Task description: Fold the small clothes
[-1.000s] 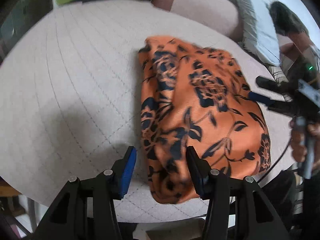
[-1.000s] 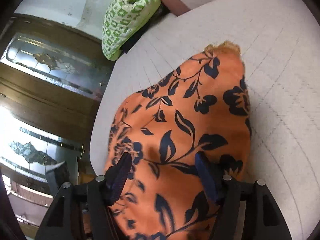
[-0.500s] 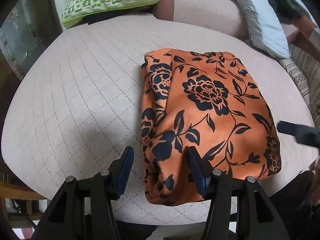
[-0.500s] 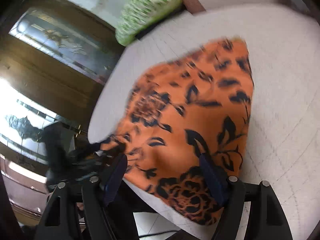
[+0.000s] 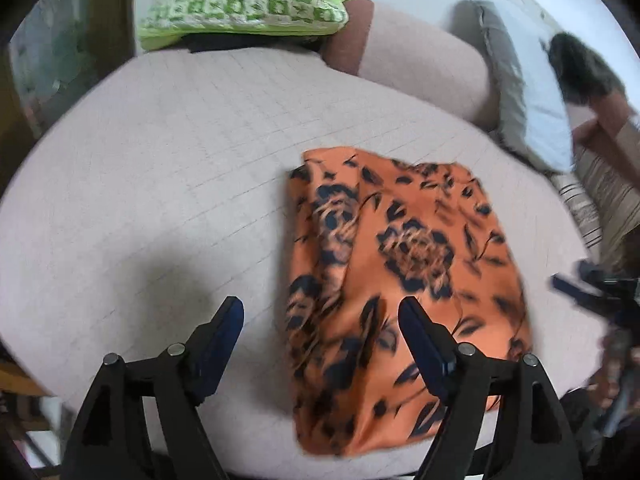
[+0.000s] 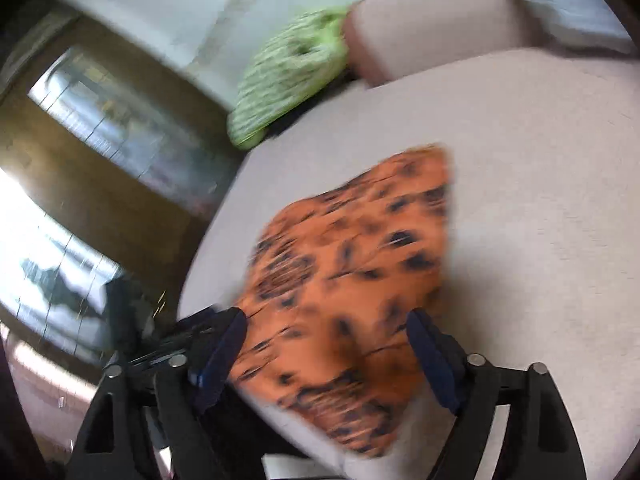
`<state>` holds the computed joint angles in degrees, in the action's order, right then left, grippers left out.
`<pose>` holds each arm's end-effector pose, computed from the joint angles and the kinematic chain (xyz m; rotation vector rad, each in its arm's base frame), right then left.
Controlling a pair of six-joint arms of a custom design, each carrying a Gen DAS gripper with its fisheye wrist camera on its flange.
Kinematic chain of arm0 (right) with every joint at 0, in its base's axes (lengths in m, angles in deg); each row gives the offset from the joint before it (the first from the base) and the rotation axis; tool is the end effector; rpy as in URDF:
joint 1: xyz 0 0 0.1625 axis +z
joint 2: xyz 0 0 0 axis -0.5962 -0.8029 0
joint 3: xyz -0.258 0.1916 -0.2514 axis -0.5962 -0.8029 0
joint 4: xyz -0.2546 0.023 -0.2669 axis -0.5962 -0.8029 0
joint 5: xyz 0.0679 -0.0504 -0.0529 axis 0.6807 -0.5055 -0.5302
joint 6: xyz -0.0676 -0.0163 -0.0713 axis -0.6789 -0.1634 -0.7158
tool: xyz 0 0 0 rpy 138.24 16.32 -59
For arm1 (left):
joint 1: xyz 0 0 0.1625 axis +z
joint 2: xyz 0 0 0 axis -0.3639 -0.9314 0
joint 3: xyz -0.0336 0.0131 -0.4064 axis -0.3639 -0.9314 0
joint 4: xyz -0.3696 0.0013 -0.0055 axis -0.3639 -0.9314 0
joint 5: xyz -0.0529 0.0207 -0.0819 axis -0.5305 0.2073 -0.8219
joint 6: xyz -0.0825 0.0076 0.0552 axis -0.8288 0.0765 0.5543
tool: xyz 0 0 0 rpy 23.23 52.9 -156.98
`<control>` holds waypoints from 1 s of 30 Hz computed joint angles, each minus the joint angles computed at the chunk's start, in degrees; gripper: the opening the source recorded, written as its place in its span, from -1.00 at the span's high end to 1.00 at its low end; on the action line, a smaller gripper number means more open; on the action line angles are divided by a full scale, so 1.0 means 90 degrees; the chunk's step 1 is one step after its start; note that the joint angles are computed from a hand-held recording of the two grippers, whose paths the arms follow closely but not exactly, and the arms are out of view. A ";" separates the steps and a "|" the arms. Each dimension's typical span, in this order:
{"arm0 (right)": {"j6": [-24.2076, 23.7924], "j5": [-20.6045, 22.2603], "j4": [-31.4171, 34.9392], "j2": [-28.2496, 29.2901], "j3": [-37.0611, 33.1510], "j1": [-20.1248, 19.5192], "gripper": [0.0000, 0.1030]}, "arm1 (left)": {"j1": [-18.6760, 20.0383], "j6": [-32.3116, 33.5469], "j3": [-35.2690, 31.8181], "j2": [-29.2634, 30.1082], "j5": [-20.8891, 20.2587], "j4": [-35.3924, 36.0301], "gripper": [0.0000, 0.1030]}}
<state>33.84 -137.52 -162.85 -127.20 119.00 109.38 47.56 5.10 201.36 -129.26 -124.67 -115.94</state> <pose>0.0285 -0.4172 0.2863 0.4087 -3.0357 0.6809 -0.3383 -0.3895 0.0256 0.1977 2.5207 -0.7317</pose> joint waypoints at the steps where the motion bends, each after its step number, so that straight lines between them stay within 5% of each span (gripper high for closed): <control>1: 0.0240 -0.0014 -0.0120 0.0208 -0.0120 -0.0146 -0.65 | 0.0187 0.0350 -0.0024 0.0071 -0.0250 -0.0447 -0.56; 5: 0.0732 0.0499 0.0409 0.0948 -0.0690 -0.0661 -0.65 | 0.0694 0.0958 -0.0324 0.0392 -0.0801 -0.0769 -0.56; 9: 0.0933 0.0637 0.0858 0.1484 -0.1078 -0.0635 -0.65 | 0.1046 0.1095 -0.0265 0.0551 -0.1444 -0.1448 -0.56; 11: 0.0880 0.0425 0.0657 0.1713 -0.1089 -0.0456 -0.62 | 0.1136 0.1184 -0.0160 0.0547 -0.1637 -0.1829 -0.25; 12: 0.0693 0.0380 0.0749 0.1737 -0.1134 -0.0360 -0.45 | 0.1227 0.1261 -0.0141 0.0557 -0.1902 -0.2003 -0.03; 14: 0.0772 -0.0276 0.0530 0.1957 -0.1179 -0.0078 -0.11 | 0.1285 0.1264 -0.0135 0.0563 -0.1974 -0.2029 0.02; 18: 0.0791 -0.0223 0.0716 0.2079 -0.1323 -0.0186 -0.01 | 0.1369 0.1295 0.0086 0.0595 -0.2147 -0.2594 0.18; 21: 0.0589 -0.0288 0.0563 0.1978 -0.1212 -0.0096 0.24 | 0.1254 0.1275 0.0085 0.0475 -0.2033 -0.2382 0.35; 30: -0.0009 -0.0074 0.0923 0.0737 -0.1196 0.0384 0.32 | 0.0455 0.1815 -0.0384 0.0247 -0.1271 -0.2263 0.39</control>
